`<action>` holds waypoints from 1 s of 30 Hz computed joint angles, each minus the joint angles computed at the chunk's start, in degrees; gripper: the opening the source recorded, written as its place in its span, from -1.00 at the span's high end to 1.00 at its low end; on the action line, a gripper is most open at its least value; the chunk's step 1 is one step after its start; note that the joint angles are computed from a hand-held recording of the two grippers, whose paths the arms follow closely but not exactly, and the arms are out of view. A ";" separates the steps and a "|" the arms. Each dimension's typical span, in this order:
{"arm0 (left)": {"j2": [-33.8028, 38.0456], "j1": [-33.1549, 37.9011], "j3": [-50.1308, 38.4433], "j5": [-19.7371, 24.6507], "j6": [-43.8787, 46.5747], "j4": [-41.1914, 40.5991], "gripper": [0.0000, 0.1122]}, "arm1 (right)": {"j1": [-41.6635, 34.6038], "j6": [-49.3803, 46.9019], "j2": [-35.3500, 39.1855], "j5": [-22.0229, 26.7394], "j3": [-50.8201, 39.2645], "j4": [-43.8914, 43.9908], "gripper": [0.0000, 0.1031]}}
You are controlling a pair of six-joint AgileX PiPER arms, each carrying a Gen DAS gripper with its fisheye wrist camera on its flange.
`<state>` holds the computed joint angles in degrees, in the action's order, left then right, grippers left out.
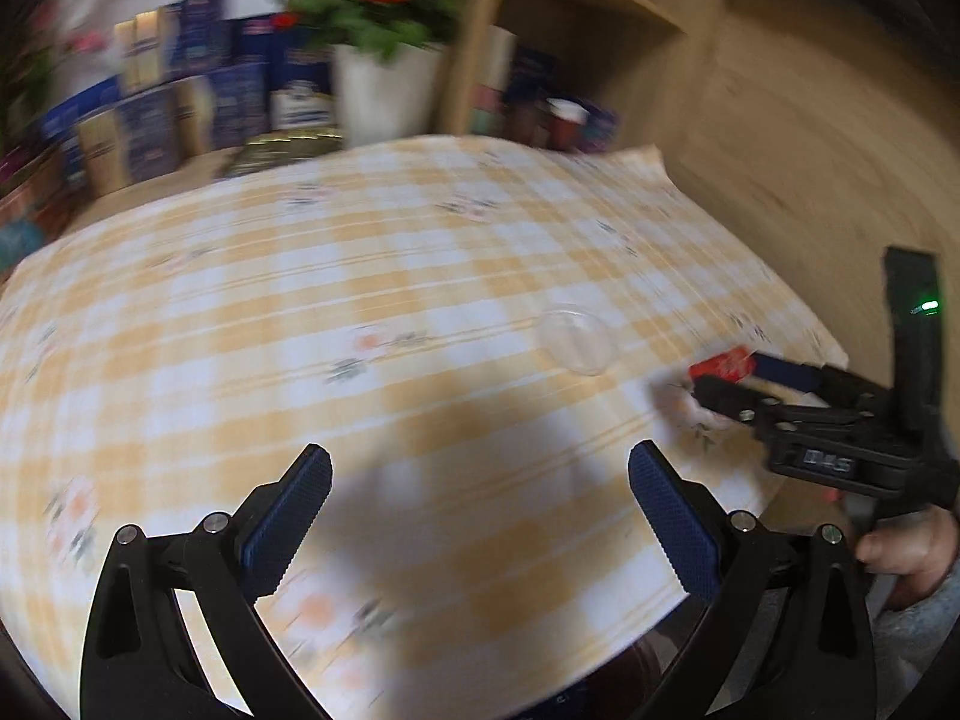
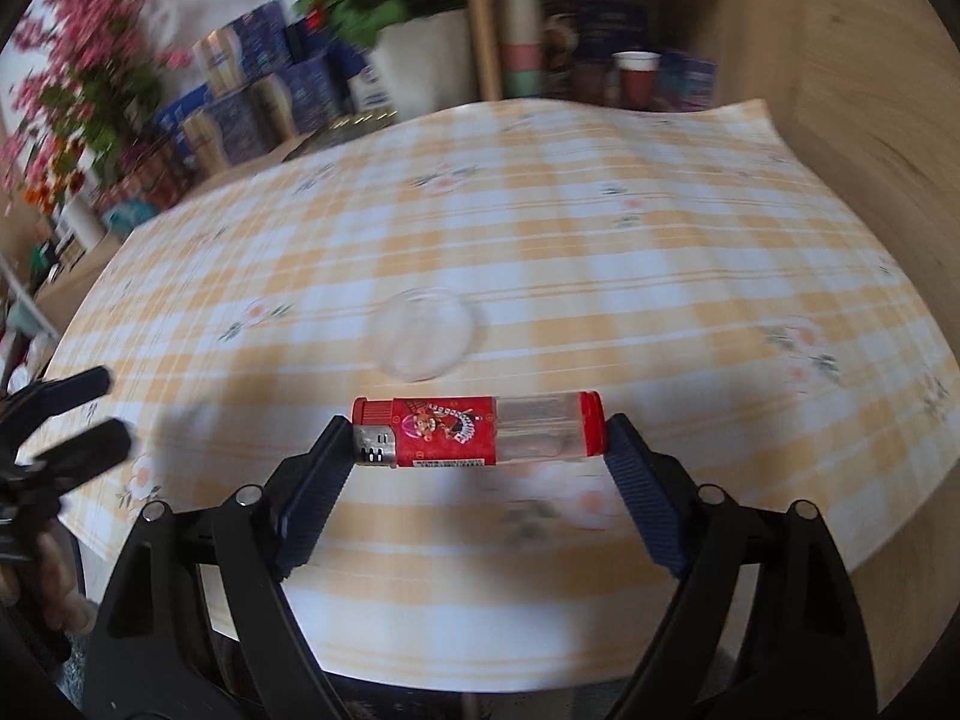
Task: Collect trash
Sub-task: 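Grasp the clear round plastic lid with the left gripper while the right holds the tube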
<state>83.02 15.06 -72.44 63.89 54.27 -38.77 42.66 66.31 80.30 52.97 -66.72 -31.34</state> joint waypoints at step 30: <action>17.01 -25.79 -14.65 -5.17 -22.32 20.98 -0.14 | -5.58 1.21 -14.80 -3.85 13.96 2.71 -0.62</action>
